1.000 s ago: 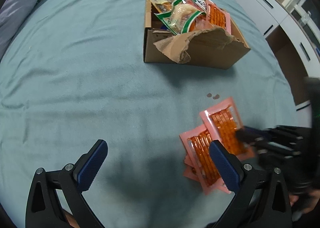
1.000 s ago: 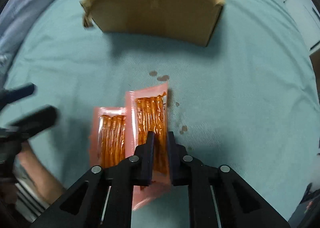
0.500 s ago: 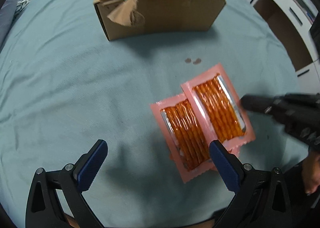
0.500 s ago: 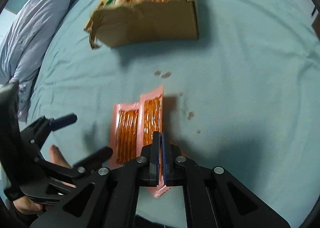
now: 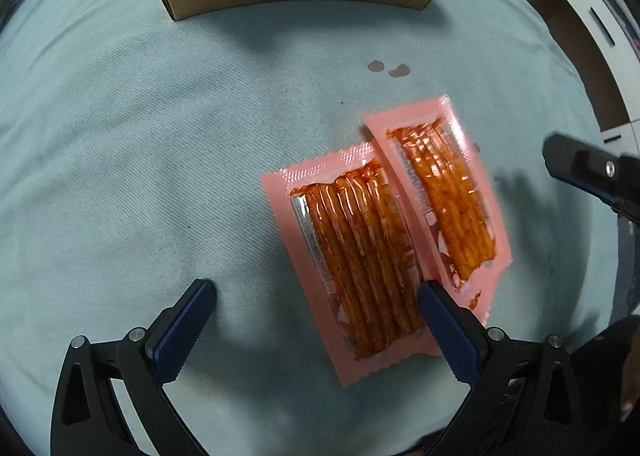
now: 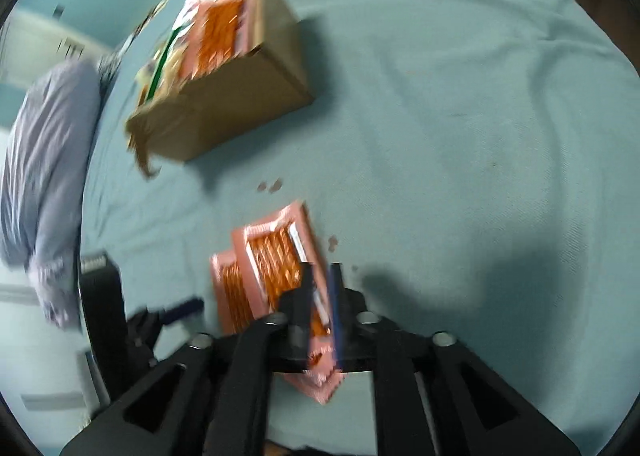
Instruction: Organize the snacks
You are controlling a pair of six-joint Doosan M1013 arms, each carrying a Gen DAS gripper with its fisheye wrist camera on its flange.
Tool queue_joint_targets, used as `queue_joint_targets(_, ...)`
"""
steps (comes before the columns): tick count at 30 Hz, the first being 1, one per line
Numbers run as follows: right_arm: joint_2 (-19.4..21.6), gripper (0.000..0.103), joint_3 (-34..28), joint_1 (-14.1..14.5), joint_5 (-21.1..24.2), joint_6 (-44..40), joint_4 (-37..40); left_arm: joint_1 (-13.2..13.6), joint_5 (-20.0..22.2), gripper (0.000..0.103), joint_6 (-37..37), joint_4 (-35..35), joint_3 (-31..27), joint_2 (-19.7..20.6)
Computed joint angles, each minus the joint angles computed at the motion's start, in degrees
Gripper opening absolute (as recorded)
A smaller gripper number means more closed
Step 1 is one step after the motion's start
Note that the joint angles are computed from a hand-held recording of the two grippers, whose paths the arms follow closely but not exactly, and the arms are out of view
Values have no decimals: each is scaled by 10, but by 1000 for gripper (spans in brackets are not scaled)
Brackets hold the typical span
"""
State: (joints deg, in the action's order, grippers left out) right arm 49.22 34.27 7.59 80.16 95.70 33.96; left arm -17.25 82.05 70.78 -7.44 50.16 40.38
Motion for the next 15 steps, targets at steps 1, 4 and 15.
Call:
queue_joint_targets(1, -4, 34, 8, 0, -13, 5, -6, 0, -9, 95, 2, -1, 7, -4)
queue_joint_targets(4, -18, 42, 31, 5, -42, 4, -29, 6, -41, 57, 26, -29, 27, -20)
queue_joint_targets(15, 22, 43, -52, 18, 58, -38, -56, 35, -71, 7, 20, -122, 46, -46)
